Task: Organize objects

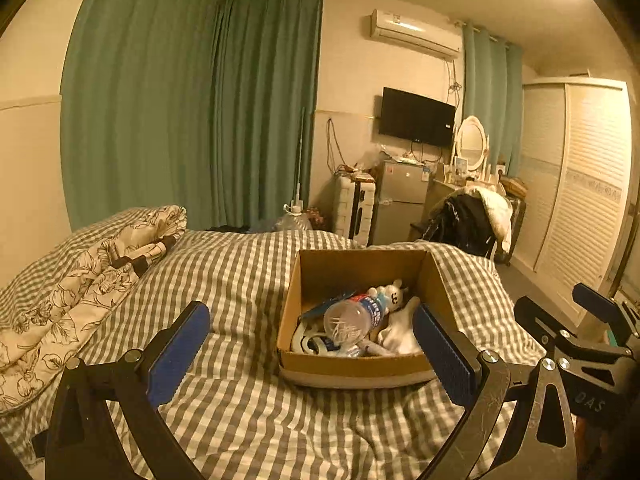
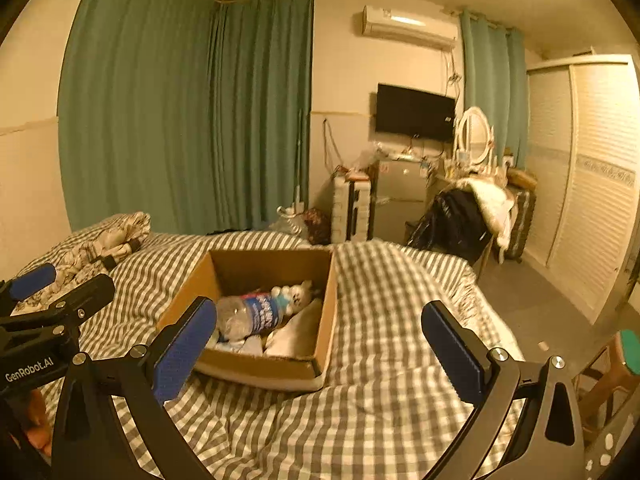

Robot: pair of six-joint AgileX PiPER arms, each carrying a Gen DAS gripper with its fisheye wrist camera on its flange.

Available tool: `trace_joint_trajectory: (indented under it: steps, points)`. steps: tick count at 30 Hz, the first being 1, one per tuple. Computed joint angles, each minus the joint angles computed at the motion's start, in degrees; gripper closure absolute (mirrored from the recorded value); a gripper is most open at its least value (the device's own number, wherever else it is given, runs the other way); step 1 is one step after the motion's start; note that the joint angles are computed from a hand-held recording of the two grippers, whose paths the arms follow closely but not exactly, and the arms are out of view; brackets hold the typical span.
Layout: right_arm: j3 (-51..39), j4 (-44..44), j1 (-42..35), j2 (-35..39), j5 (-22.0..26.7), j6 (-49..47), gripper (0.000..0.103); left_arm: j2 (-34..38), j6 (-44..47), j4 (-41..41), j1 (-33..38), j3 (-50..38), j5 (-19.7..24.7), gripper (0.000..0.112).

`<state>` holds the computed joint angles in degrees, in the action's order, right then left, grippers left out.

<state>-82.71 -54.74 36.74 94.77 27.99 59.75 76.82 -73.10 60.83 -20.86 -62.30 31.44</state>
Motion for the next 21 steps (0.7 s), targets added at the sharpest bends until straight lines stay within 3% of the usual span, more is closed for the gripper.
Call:
trace_joint_trajectory:
  steps: [21]
  points:
    - [0.5, 1.7, -0.5, 0.3, 0.1, -1.6, 0.0, -0.7, -1.2, 3.5, -2.5, 0.4, 3.8, 0.009]
